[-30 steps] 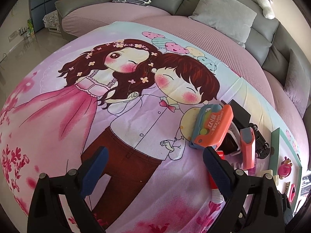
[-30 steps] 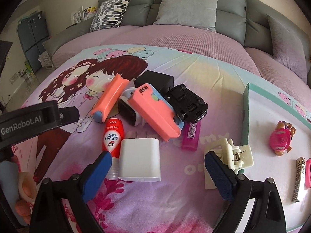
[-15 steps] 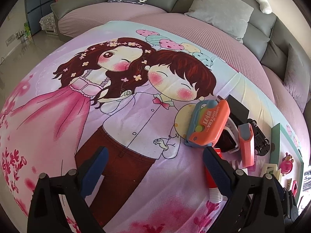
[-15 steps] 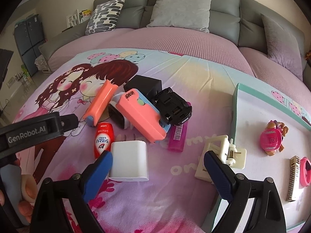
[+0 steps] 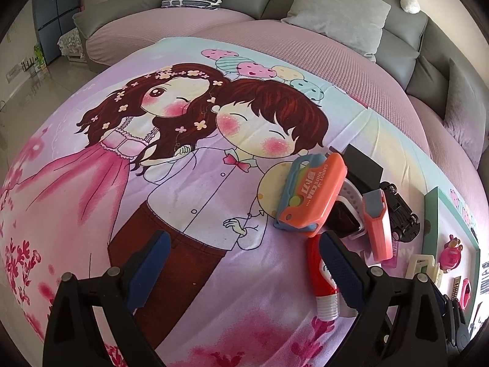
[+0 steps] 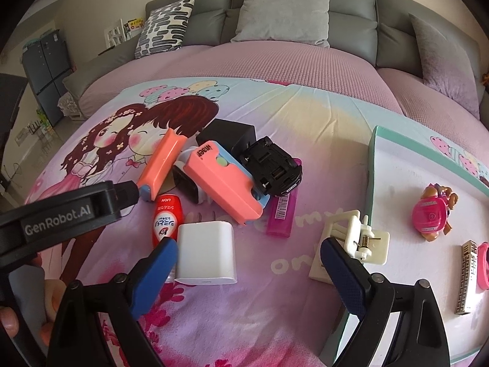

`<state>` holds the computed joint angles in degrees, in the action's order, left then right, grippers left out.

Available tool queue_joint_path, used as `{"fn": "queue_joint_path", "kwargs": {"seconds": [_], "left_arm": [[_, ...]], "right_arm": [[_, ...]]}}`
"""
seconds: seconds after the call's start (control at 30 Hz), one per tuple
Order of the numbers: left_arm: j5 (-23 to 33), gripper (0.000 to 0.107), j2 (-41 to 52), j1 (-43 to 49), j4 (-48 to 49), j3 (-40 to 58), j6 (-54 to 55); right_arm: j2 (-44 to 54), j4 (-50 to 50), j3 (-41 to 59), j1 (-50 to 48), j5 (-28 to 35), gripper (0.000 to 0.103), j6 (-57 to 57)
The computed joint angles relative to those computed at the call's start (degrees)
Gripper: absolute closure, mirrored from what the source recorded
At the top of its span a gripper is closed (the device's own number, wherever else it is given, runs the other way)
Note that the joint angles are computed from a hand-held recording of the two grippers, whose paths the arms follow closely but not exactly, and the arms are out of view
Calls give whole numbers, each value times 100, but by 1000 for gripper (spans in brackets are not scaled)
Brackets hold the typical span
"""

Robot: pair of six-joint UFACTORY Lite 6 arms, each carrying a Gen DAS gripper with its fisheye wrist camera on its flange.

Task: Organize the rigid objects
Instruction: 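Grasp the red-and-white tube with left tool while right tool grasps the white charger cube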

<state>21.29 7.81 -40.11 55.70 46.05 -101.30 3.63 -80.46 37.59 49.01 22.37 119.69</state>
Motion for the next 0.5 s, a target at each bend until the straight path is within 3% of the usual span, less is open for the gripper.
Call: {"fn": "queue_joint_path", "kwargs": {"seconds": [0.27,0.4,0.5], "left_arm": [[114,9,93,-125,-60,148,95],[111,9,100,-110,-66,147,91],[116,9,122,-125,-78,163,105]], "right_arm": [[-740,136,-379,-109,-19,12,-164],[-809,889,-277,75,744,11,-897],[-812,1328,-395,-303,705,11,-1260]]}}
